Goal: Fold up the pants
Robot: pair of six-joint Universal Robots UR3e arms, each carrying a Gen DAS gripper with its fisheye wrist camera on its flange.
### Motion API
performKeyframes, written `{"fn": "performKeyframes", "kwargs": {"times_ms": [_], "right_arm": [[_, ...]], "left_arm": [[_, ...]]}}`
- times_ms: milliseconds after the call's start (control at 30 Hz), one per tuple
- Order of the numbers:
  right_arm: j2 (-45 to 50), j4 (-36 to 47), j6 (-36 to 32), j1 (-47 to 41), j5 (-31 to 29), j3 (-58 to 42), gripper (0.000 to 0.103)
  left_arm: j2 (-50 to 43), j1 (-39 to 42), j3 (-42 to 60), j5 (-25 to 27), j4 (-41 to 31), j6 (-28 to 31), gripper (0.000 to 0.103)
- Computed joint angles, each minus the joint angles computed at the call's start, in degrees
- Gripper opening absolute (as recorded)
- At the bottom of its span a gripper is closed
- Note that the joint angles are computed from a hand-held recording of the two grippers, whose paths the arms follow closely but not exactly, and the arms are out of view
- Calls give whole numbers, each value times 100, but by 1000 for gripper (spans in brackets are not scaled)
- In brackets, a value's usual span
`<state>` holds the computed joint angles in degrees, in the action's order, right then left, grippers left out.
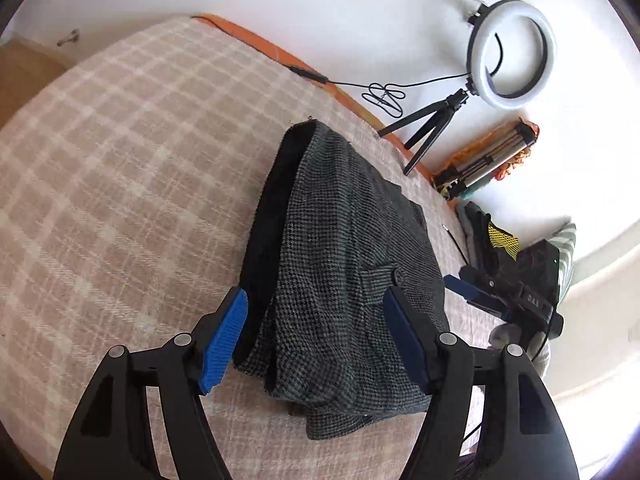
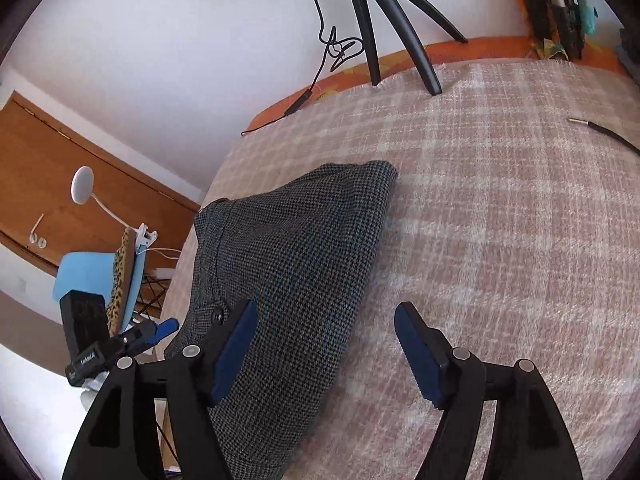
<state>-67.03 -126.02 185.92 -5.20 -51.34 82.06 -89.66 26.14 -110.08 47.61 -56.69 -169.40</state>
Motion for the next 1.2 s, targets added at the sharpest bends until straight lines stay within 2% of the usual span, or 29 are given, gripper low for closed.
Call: {"fn": "performKeyframes", "kwargs": {"times_ms": [33,133,200,300,333,400,600,667,700,733,800,833,1000,1200], "right_arm": [[-40,15,-55,1,60,86,78],[8,111,-102,66,149,141,79],[139,126,-89,109,282,97,79],[369,26,-35,198,570,49,80],[452,32,-19,239,605,2,81],[654,-27,98,384,606,-126,81],[1032,-550,337,714,833,-303,85],[1152,-663,383,970,577,-533,80],[1239,-587,342,1070,513,-695,71],[1297,-631,409,1162,386,-787,54],[1395,-608,532,1278,178,-996,35],[1408,-652,581,1302,141,-1021,28],[1220,-860,536,1445,-151,-1022,18],[737,-862,468,1523,-468,-925,16]], "left_arm": [[-205,-41,111,44,94,-125,70],[-695,77,426,-227,-368,-45,70],[-839,25,502,-155,-421,-82,70],[-1035,-117,615,-255,-711,241,71],[-987,-172,527,-237,-513,237,77],[-1035,-310,585,-230,-418,194,82],[-1366,-775,916,-108,-7,-150,82],[-1490,-1024,1029,0,205,-228,82],[-1533,-1155,1054,105,376,-281,81],[-1565,-1300,1072,260,580,-364,76],[-1644,-1507,1163,508,772,-525,52],[-1634,-1538,1117,558,926,-644,44],[-1267,-1782,996,889,1242,-668,35],[-870,-2024,825,919,1407,-790,30]]}}
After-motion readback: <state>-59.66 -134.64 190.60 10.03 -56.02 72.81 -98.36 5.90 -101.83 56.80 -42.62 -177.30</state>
